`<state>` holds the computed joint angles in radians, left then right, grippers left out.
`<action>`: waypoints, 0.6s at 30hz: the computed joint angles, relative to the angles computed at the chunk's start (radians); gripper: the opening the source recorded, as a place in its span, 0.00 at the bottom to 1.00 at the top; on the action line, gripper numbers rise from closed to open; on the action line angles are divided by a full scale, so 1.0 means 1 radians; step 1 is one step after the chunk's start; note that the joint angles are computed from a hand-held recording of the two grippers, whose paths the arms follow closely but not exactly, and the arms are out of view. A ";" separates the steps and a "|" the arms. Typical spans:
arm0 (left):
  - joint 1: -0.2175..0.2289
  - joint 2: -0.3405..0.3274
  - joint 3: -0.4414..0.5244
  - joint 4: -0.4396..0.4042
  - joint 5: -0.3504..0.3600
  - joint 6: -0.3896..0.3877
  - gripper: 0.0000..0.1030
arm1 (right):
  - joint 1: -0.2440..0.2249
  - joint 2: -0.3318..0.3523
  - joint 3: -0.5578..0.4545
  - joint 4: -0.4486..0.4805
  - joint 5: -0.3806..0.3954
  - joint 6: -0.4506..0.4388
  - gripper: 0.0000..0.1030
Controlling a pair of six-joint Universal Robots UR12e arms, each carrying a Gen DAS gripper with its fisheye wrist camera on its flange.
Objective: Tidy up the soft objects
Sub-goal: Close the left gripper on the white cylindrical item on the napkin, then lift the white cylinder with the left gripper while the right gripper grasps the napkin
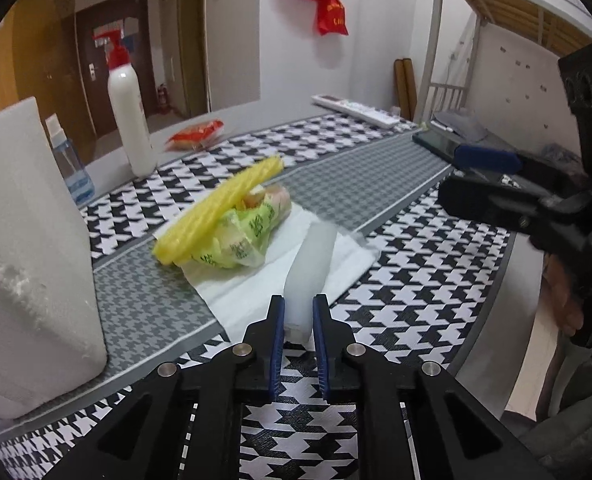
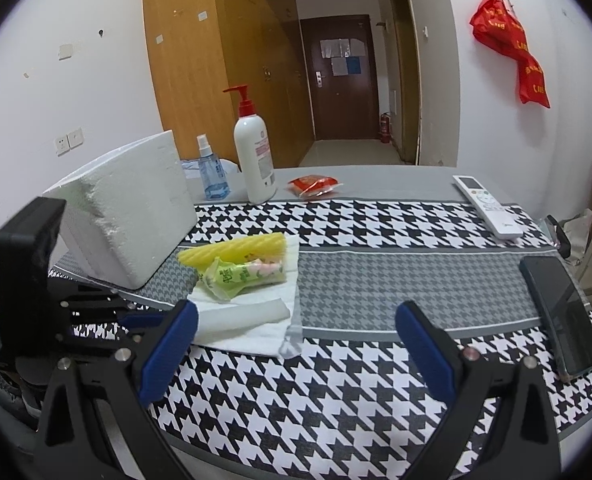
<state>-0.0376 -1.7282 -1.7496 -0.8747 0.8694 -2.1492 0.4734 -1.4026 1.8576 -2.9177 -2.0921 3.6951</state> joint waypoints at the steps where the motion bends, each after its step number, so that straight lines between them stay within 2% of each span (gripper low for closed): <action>1: 0.003 0.003 -0.001 0.008 -0.009 -0.006 0.14 | 0.000 0.001 -0.001 0.002 0.001 0.001 0.98; 11: 0.032 0.012 -0.001 0.074 -0.083 -0.074 0.14 | 0.002 0.011 -0.013 0.011 0.022 -0.005 0.98; 18: 0.053 0.017 -0.012 0.152 -0.106 -0.146 0.14 | -0.004 0.037 -0.044 0.024 0.091 -0.051 0.98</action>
<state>0.0157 -1.7113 -1.7619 -0.7226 0.7633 -2.2948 0.4696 -1.3661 1.8136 -2.8938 -2.0007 3.6440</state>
